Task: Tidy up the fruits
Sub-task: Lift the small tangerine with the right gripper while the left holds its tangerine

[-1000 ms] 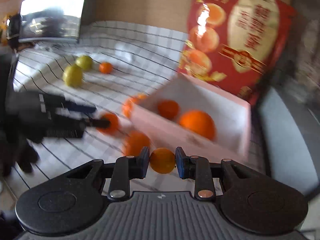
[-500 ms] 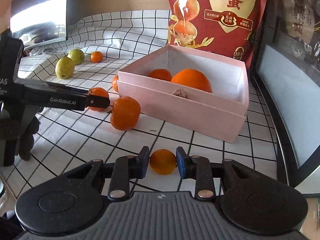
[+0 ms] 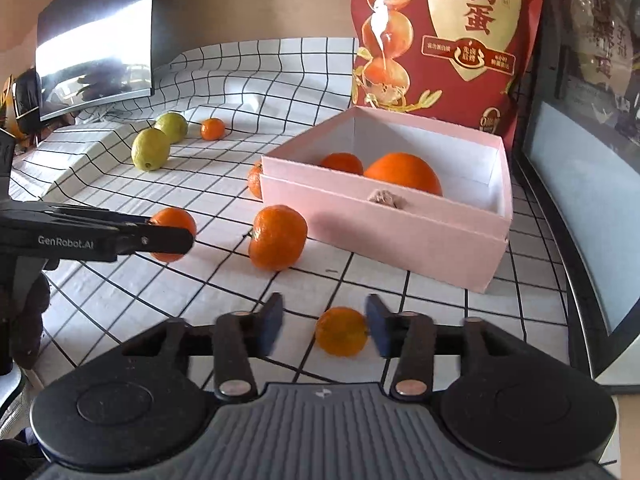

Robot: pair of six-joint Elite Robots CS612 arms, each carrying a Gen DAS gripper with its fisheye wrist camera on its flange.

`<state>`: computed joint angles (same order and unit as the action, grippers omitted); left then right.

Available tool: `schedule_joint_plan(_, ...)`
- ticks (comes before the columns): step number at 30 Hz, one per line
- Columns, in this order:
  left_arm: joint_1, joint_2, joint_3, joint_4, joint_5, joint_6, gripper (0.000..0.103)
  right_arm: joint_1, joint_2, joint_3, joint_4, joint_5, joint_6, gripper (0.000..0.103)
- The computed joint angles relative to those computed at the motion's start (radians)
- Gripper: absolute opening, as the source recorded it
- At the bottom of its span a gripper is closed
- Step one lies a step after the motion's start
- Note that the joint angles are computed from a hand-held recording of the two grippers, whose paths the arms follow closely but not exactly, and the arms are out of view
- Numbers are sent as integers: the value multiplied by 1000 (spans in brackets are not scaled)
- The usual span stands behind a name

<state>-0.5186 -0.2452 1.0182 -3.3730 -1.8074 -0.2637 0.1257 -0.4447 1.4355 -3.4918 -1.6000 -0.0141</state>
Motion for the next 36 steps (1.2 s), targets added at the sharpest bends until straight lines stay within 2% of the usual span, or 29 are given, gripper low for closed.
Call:
schedule_joint_plan(1,2,2,-5,11,-6,-16,51,-1,3,0,-3,-6,-1,60)
schedule_joint_plan(6,7,10,-14,4,-15,-48,51,7,18,-6,1,-86,-28,63)
schedule_joint_plan(12,5,10,-10,-7,-9,-56,51,-4,17,-13,31,-66,36,67)
schedule_joint_plan(15,6,12,-10,-13,-13,-65,51,1,23,-27,43,-61,36,66)
schedule_joint_plan(19,7,12,-10,-13,-17,-70,51,7,33,-52,50,-55,26,56)
schedule_joint_plan(23,9,15,-14,-16,-25,-82,51,9,40,-69,58,-56,19,50)
schedule_joint_plan(27,10,15,-14,-16,-27,-85,51,16,35,-57,46,-77,-30,41)
schedule_joint_plan(30,10,14,-13,-15,-28,-86,51,15,27,-37,35,-67,-48,29)
schedule_joint_plan(36,11,16,-13,-19,-29,-87,51,0,17,-12,16,-21,-3,28)
